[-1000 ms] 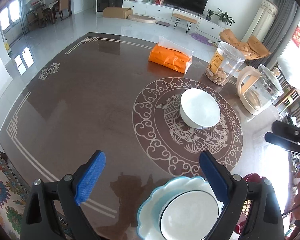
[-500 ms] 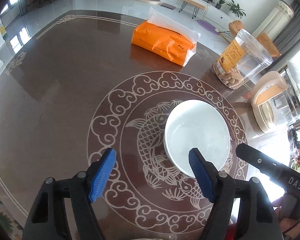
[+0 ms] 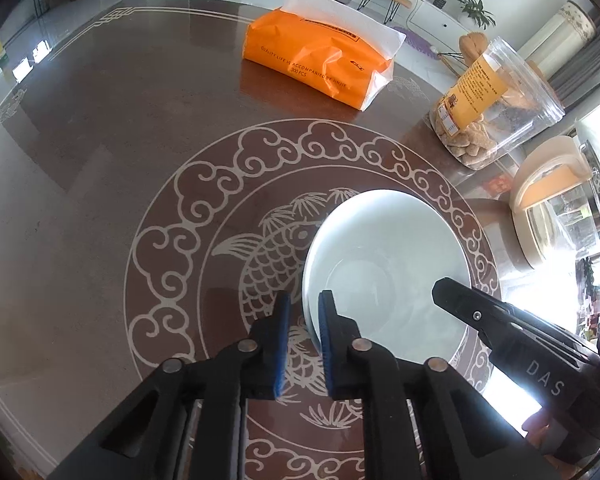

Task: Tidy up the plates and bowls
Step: 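Grasp the blue-and-white bowl rim with the left tool while the right tool grasps it too, then carry the blue-and-white bowl and lower it into the black-rimmed bowl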

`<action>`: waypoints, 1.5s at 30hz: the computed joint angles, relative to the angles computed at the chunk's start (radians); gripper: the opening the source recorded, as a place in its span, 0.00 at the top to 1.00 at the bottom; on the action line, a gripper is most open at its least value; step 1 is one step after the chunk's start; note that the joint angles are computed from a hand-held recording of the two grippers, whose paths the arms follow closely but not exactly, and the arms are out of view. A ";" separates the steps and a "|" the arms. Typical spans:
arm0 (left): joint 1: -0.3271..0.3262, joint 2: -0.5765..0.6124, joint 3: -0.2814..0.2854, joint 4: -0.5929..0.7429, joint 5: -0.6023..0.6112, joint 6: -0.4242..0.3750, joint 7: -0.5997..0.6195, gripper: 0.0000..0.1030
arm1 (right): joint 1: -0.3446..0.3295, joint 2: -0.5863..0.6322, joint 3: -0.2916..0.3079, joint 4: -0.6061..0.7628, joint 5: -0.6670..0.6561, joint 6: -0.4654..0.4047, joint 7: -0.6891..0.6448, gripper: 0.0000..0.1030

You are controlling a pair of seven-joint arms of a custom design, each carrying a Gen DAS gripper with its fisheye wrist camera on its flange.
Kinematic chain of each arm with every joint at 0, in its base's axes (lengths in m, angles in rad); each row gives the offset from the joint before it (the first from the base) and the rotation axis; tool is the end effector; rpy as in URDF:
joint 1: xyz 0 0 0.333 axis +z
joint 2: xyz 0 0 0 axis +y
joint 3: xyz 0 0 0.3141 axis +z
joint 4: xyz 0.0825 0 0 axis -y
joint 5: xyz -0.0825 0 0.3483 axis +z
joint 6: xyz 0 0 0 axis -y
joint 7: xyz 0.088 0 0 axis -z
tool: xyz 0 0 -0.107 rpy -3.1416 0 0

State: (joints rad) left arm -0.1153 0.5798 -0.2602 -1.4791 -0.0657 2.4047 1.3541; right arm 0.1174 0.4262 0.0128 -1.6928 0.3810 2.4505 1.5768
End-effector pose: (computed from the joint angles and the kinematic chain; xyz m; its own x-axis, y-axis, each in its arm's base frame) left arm 0.6694 -0.2230 0.3997 -0.0898 -0.9594 0.2674 -0.9567 0.0084 -0.2911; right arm 0.6578 0.0851 0.4013 -0.0786 -0.9428 -0.3239 -0.9457 0.1733 -0.2749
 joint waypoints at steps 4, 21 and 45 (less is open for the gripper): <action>-0.015 -0.003 0.008 -0.002 0.029 0.013 0.002 0.94 | 0.018 0.001 -0.011 -0.010 -0.032 0.016 0.020 0.90; 0.065 -0.389 -0.045 -0.430 -0.204 0.163 0.206 0.92 | 0.020 -0.294 0.017 -0.288 0.057 0.112 -0.071 0.91; -0.138 -0.870 0.178 -1.034 -0.264 0.265 0.307 0.92 | 0.176 -0.693 0.089 -0.788 0.067 0.220 0.045 0.90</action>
State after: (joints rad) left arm -0.2536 -0.2906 -0.0825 -2.5134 -0.3299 2.6699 1.6610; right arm 0.2938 -0.2663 0.1015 -2.4805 0.4481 2.6704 1.6221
